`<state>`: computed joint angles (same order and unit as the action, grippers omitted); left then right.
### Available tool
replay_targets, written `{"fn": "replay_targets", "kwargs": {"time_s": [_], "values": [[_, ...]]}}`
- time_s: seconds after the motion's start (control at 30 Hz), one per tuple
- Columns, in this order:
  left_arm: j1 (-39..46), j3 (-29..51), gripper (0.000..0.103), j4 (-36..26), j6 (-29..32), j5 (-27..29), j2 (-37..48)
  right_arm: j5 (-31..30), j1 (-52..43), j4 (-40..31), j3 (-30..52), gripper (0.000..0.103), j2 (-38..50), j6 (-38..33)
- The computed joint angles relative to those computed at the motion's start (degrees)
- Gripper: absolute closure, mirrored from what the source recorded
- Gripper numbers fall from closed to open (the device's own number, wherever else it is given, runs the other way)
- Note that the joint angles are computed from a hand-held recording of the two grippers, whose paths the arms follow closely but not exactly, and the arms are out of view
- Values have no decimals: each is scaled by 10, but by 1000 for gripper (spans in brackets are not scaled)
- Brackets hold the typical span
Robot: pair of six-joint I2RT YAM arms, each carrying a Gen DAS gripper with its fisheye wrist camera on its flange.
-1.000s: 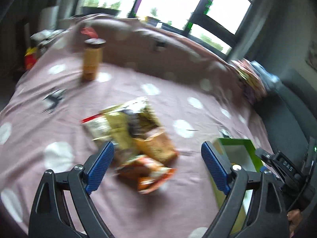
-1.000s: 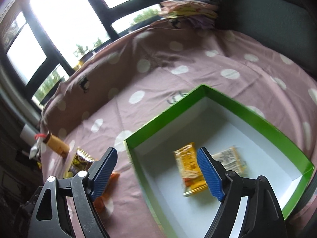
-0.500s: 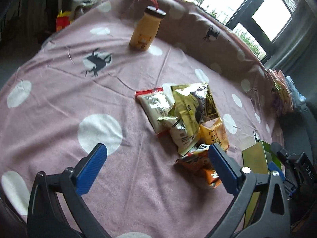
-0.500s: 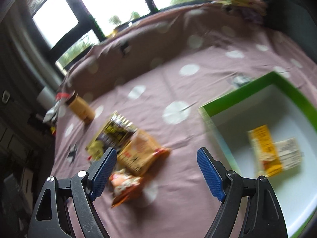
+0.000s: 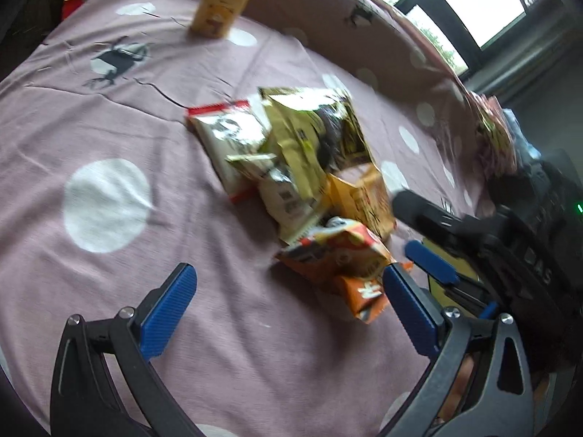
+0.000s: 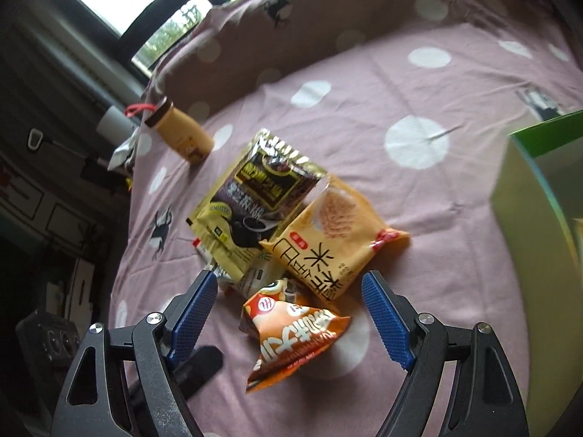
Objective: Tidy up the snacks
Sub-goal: 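Move the open right gripper back toward the orange snack bag, then close the right gripper on the orange snack bag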
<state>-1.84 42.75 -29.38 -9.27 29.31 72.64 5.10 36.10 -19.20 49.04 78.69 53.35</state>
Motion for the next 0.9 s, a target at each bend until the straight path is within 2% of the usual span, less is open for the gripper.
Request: {"fn": "replay_targets", "kwargs": {"time_s": [0.07,0.13,0.2,0.37,0.57,0.67,0.7,0.73,0.9], "values": [[-13,2,1,-3,5,4,6,-29,-9,6,-2,26,13,-3],[-20,2,1,-5,10,8,9,-37,-9,1,-3,38,17,2],[-28,1,1,-1,11,7,17,-45,-8,-6,-4,42,16,-5],[-39,6,2,-5,16,12,46,-121,-32,38,-36,46,4,-6],[-52,5,9,5,26,15,53,-153,-40,56,-60,46,-4,-16],[-49,10,25,1,28,44,63,-180,-55,81,-79,46,-7,-7],[-45,13,35,-2,31,64,71,-190,-59,88,-84,46,-8,-5],[-43,17,40,-5,32,84,81,-195,-61,92,-88,46,-8,-5],[-48,16,45,-9,24,94,75,-213,-69,114,-111,46,-26,6]]}}
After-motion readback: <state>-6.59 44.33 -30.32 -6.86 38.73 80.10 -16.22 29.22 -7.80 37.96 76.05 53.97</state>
